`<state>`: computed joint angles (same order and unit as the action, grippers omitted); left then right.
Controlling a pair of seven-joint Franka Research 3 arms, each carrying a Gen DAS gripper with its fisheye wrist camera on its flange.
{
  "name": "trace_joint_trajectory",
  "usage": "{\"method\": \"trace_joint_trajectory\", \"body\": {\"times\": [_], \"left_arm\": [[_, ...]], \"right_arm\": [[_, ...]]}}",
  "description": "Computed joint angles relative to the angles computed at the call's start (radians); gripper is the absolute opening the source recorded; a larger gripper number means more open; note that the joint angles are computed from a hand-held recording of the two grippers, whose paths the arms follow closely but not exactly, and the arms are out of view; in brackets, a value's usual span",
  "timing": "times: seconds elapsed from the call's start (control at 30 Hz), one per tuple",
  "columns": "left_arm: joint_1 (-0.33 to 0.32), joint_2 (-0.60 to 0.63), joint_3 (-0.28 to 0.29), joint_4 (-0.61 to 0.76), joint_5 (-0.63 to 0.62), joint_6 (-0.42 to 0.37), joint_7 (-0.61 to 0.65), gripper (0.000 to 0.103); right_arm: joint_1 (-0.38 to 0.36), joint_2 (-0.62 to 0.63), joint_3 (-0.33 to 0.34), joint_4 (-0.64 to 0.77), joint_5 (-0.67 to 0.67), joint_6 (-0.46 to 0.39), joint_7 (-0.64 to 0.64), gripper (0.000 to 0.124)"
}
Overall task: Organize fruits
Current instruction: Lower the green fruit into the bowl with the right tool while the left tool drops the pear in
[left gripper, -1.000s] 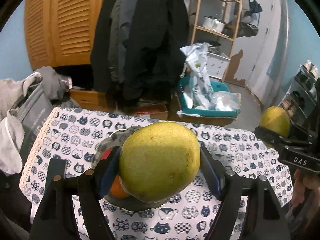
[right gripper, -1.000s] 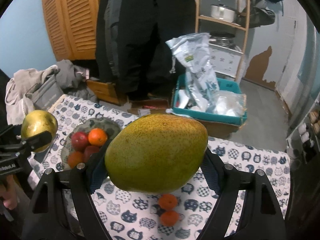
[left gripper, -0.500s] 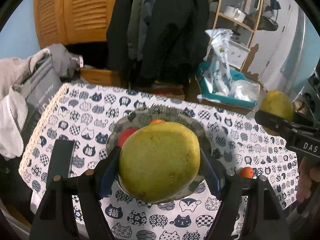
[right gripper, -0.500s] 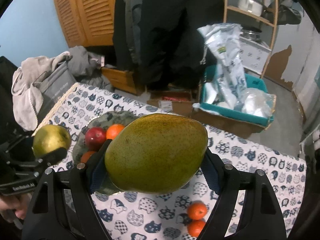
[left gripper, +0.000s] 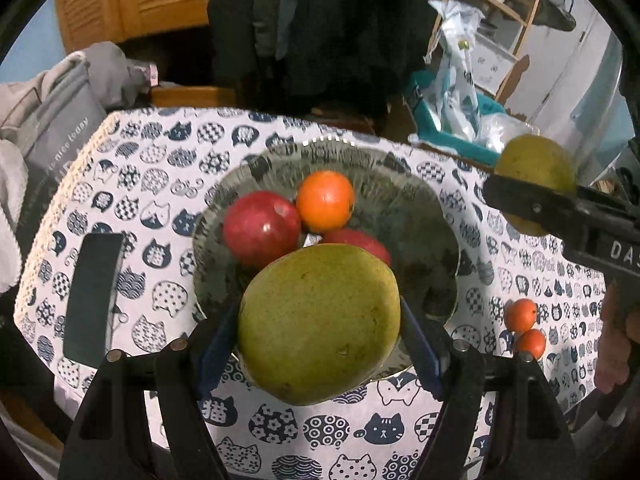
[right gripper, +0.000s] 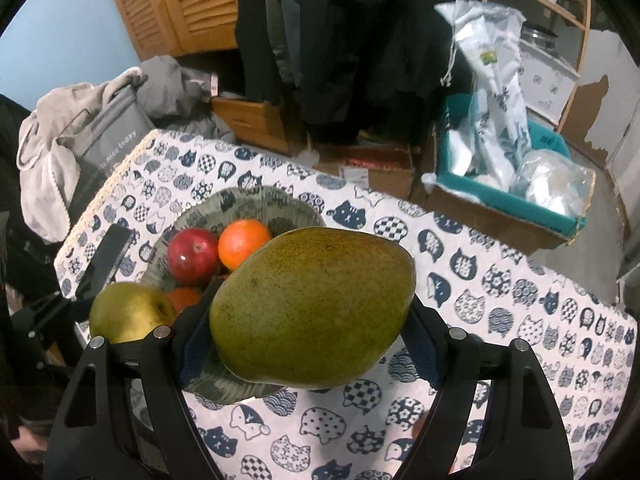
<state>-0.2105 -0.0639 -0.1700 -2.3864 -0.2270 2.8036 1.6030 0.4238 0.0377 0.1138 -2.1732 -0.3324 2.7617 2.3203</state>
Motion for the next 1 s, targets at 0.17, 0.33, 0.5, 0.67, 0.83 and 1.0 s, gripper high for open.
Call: {"method": "trace_joint_trajectory", "body": {"times": [0.17, 0.33, 0.5, 0.67, 0.83, 1.0], "left_arm": [[0.000, 0.023, -0.007, 0.006, -0.003, -0.023, 0.002, 0.078], [0.005, 0.040, -0.016, 0.010, 0.005, -0.039, -0.008, 0.078], [0.012, 0.065, -0.024, 0.025, 0.008, -0.070, -0.014, 0.078], [0.018, 0.074, -0.033, 0.033, 0.043, -0.080, -0.030, 0.077], [0.016, 0.056, -0.036, 0.027, 0.019, -0.047, 0.009, 0.086], [0.023, 0.056, -0.024, 0.034, 0.076, -0.038, -0.046, 0.086]], "right_arm": [[0.005, 0.041, -0.004, 0.018, 0.047, -0.007, -0.033, 0.081], [0.018, 0.062, -0.015, 0.029, 0.066, -0.013, -0.050, 0.081], [0.027, 0.077, -0.023, 0.037, 0.084, -0.016, -0.066, 0.081], [0.033, 0.084, -0.029, 0.041, 0.098, -0.014, -0.075, 0.081], [0.035, 0.095, -0.032, 0.048, 0.119, -0.008, -0.087, 0.081], [0.036, 0.122, -0.032, 0.073, 0.157, -0.013, -0.126, 0.081]]}}
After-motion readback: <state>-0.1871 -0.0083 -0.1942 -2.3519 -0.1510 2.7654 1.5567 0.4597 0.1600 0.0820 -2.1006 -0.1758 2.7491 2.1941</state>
